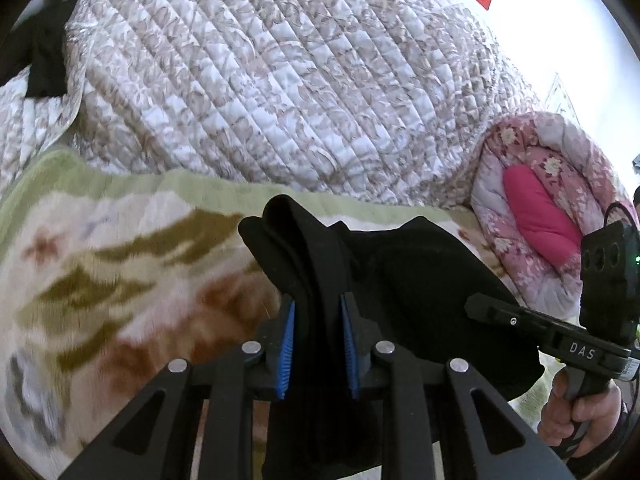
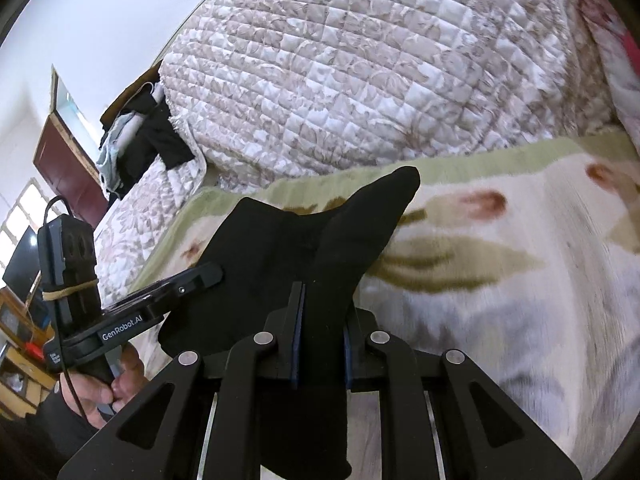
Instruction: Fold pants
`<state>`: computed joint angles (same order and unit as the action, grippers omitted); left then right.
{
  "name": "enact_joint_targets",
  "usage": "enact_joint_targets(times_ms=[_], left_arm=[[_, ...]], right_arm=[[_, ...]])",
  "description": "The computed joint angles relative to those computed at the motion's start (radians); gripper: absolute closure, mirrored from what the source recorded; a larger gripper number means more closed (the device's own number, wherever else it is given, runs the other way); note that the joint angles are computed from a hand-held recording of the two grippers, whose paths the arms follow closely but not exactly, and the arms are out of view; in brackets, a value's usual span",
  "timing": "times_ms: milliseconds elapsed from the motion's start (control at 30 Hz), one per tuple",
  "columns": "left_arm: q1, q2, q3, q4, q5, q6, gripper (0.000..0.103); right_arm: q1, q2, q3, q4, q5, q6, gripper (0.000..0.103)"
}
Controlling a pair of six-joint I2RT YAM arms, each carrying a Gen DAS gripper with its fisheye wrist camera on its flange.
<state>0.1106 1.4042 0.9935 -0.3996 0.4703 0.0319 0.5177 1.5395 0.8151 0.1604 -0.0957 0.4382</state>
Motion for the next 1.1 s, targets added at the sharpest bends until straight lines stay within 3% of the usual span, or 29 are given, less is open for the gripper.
enact_joint_targets(times_ms=[167, 267, 300, 533, 700, 767, 867, 967, 1067, 1100], left_arm=[[0.010, 0.152, 0.048, 0.066, -0.040, 0.034, 0.077], [0.012, 0.224, 0.057, 0.062, -0.159, 0.066, 0.077], [0.028, 0.225, 0.050, 0.063, -0.155, 0.072, 0.077], [0.069, 0.048, -0.026, 0.033, -0.100, 0.045, 0.077], [0.006, -0.093, -0.128, 0.046, -0.092, 0.034, 0.077], [-0.022, -0.077, -0.158, 0.061, -0.127, 0.035, 0.077], [-0.048, -0.052, -0.215, 0.132, -0.198, 0.042, 0.076], [-0.048, -0.053, -0.170, 0.063, -0.230, 0.028, 0.075], [-0.053, -0.106, -0.161, 0.014, -0.257, 0.011, 0.075], [-0.059, -0.131, -0.165, 0.000, -0.271, 0.003, 0.075]], right_arm=[[-0.055, 0.150, 0.078, -0.068, 0.019, 0.012, 0.079], [-0.076, 0.121, 0.015, -0.053, 0.066, 0.016, 0.079], [-0.080, 0.099, -0.002, -0.057, 0.080, 0.019, 0.079], [0.033, -0.028, -0.069, -0.052, 0.181, -0.036, 0.079], [0.110, 0.044, -0.055, -0.053, 0.193, -0.042, 0.079], [0.107, 0.111, -0.027, -0.080, 0.179, -0.048, 0.079], [0.105, 0.079, -0.049, -0.074, 0.189, -0.047, 0.079], [0.119, 0.021, -0.060, -0.111, 0.210, -0.053, 0.079], [0.153, -0.045, -0.102, -0.117, 0.242, -0.044, 0.064], [0.163, -0.062, -0.115, -0.118, 0.245, -0.038, 0.053]])
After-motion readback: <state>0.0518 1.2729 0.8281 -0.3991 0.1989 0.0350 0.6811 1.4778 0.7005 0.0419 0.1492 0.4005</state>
